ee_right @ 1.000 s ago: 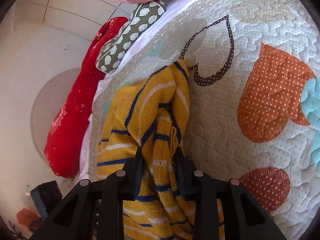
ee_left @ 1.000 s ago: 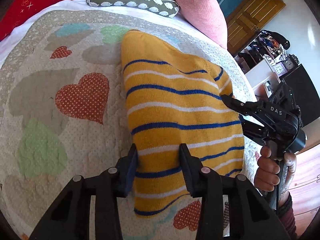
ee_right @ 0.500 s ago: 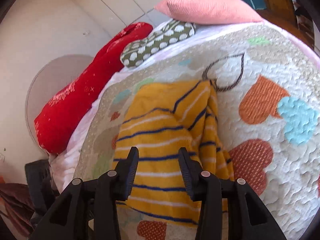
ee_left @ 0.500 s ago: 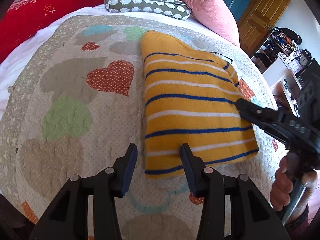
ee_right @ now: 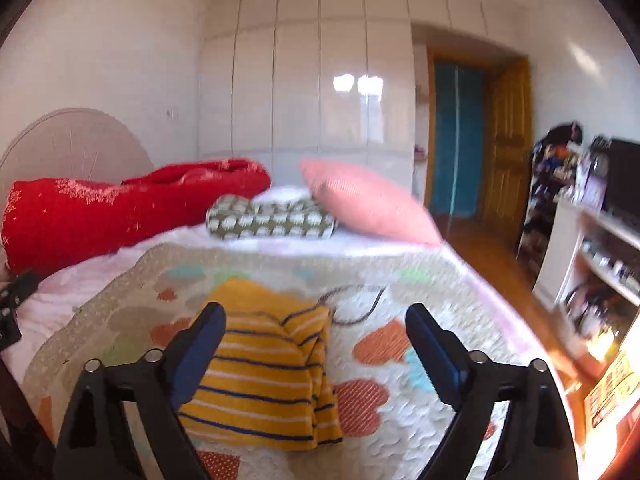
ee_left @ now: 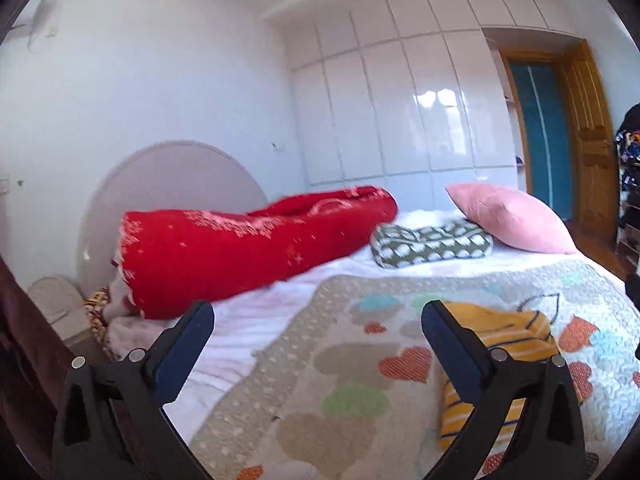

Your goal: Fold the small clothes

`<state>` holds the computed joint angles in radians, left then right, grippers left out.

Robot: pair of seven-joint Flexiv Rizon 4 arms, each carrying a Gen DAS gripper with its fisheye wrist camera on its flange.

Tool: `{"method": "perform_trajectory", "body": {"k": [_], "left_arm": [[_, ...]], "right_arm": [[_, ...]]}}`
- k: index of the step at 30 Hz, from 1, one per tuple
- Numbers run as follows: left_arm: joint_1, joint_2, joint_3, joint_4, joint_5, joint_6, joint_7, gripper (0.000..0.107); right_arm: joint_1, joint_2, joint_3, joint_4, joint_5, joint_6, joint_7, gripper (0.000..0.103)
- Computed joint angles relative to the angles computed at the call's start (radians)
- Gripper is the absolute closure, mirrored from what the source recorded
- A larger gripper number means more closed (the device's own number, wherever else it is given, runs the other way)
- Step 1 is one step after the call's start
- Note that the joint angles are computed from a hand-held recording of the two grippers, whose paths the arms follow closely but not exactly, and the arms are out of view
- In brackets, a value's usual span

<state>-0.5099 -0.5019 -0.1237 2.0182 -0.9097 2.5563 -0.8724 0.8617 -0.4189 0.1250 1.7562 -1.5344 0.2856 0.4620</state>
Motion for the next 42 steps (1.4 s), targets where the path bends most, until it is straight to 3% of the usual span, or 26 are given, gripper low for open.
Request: {"method": "perform_trajectory", "body": {"k": [2,6,15,22,33,42], "left_arm": [[0.01,0.048,-0.01,0.036,0.015,-0.048,-0.013,0.004],[0.02,0.127,-0.003,0.089,0.037,-0.228,-0.027,0.004],[-0.016,0.148,0.05,0.134,0.044,-0.403,-0.065,0.004],[-0.06,0.129,0.1,0.136,0.062,-0.481,-0.065,0.004],[-0.1,0.108,0.168,0.112,0.11,-0.571,-0.108,0.004],[-0.14,0.09,0.242,0.094,0.163,-0.628,-0.158,0.004]], "right_arm": [[0.017,0.013,0.002,0.013,-0.04,-0.025,0.045,0.0],[-0.035,0.044,0.03,0.037,-0.032,0.133,0.148,0.0],[0.007,0.015,0.043,0.035,0.101,0.068,0.107,0.0],[0.046,-0.031,0.039,0.004,0.236,0.0,0.005,0.0],[0.037,-0.047,0.021,0.002,0.255,0.079,-0.025,0.0],[0.049,-0.078,0.012,-0.031,0.324,0.066,-0.08,0.0]]}}
